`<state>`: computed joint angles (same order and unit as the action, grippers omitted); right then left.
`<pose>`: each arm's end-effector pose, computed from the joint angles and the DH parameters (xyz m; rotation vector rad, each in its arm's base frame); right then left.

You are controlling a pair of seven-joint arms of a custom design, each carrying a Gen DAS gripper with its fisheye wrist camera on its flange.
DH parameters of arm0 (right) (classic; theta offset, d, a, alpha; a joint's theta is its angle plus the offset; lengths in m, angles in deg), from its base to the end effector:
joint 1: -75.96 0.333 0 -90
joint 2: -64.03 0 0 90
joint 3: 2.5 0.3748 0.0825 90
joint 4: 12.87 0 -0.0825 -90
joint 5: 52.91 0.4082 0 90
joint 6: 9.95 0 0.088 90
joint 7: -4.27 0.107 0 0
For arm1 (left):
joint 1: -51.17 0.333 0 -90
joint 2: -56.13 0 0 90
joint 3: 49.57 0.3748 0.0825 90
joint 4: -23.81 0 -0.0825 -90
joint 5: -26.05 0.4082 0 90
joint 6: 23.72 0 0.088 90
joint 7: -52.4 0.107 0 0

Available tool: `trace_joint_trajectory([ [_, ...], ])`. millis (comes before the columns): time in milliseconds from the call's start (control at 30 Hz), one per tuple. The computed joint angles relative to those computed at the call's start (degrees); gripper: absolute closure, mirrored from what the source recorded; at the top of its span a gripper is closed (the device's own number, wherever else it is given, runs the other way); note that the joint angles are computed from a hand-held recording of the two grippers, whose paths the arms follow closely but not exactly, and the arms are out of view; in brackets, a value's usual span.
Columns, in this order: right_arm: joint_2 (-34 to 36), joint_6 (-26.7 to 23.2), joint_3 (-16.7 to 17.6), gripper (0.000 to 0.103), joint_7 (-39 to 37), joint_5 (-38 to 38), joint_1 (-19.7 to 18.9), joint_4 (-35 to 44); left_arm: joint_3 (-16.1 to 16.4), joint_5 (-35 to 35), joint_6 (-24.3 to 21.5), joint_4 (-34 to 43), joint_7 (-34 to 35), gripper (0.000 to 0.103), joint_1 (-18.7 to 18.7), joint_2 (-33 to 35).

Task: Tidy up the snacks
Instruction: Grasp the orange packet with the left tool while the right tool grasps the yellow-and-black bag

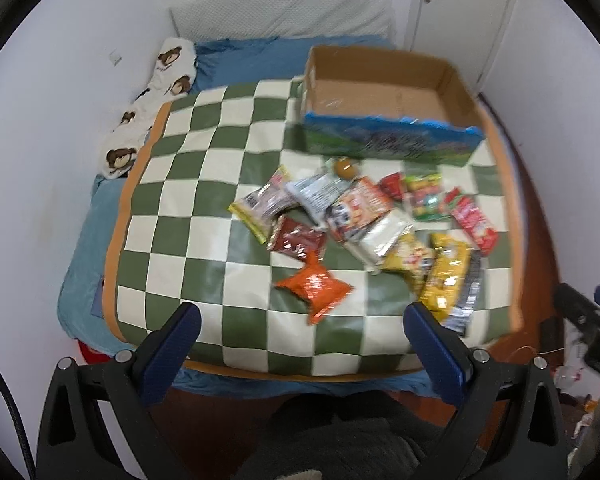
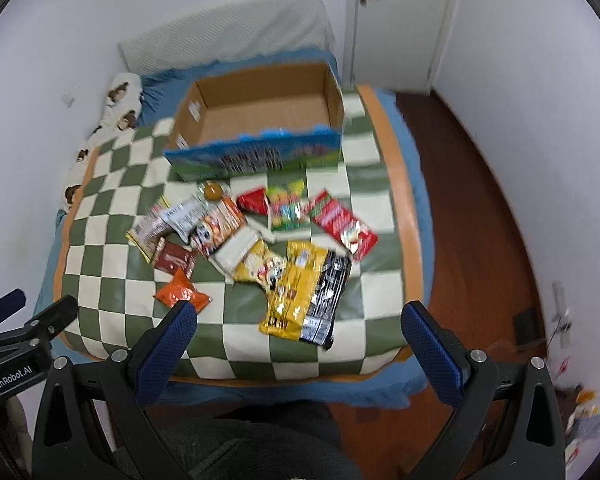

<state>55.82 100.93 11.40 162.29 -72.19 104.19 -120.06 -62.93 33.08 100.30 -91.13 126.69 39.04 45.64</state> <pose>0.4199 0.3621 0.6491 -1.6174 2.3417 -0.4609 0.4933 -0.2410 0.6208 -1.7707 2.2230 -0.3467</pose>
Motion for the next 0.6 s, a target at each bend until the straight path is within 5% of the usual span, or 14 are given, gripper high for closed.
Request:
trace_joint_trajectory([
  [300, 4.34, 16.62, -4.37, 0.0, 1.54, 9.28, -3.6, -13.47, 0.88, 6.01, -0.2, 0.15, -1.25, 0.0, 0.5, 12.78],
  [467, 10.94, 20.96, -6.24, 0.0, -0.17, 12.33, -4.83, -15.15, 2.08, -8.25, -5.75, 4.04, 0.9, 0.0, 2.24, 20.16],
  [600, 14.73, 24.29, -7.15, 0.0, -2.16, 16.23, -5.43, -15.52, 2.38, -17.93, -5.98, 6.85, -2.63, 0.001, 3.94, 25.71],
])
